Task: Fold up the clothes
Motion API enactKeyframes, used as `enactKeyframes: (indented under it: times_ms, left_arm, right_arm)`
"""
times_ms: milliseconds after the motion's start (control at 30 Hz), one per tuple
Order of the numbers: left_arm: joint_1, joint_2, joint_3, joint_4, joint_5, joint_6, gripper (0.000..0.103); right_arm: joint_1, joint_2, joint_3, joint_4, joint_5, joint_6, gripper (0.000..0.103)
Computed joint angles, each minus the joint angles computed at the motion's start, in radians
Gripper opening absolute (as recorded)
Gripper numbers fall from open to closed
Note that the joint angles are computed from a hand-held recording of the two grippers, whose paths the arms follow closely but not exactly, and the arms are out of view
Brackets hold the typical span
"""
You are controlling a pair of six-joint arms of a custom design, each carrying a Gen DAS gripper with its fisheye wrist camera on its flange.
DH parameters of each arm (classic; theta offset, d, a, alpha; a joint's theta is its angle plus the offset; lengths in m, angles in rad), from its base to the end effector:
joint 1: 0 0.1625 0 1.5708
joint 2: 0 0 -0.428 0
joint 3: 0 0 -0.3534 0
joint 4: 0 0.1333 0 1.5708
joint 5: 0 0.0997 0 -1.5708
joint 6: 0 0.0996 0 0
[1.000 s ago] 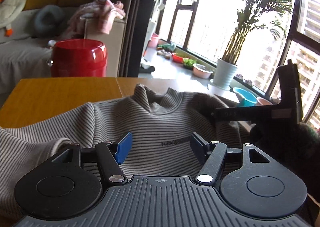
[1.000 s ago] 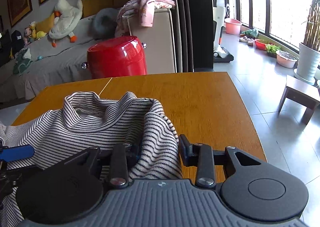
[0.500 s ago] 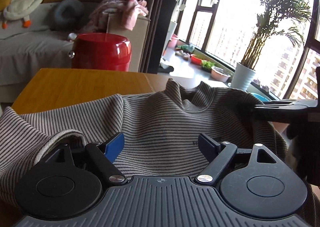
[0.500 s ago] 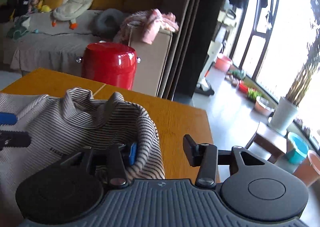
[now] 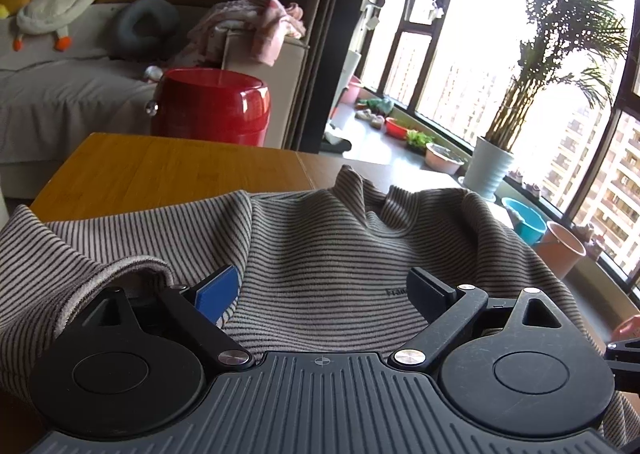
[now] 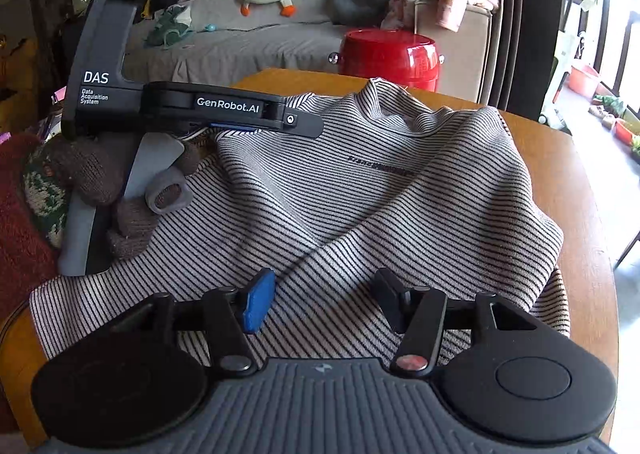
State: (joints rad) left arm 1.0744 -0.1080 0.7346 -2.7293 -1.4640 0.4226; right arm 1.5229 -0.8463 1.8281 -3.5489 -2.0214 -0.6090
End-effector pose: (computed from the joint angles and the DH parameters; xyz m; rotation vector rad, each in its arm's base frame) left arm -0.2773 -0.8141 -0.0334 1.2693 2.6620 -0.8085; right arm 0.0606 -0.6130 0.2241 0.3508 -2.2228 0.9845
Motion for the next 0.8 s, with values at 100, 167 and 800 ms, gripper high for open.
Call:
enactKeyframes:
  times_ms: [100, 167, 800]
  left_arm:
    - [0.001, -0.01, 0.023, -0.022, -0.006, -0.009, 0.097]
    - [0.002, -0.012, 0.027, -0.024, -0.012, -0.012, 0.098]
    - [0.011, -0.022, 0.037, -0.023, -0.047, -0.036, 0.103]
  right_arm:
    - [0.01, -0.001, 0.002, 0.0, -0.014, -0.028, 0.056]
    - [0.017, -0.021, 0.03, 0.002, 0.0, -0.045, 0.058]
    - [0.062, -0.012, 0.035, -0.217, -0.167, -0.08, 0.002]
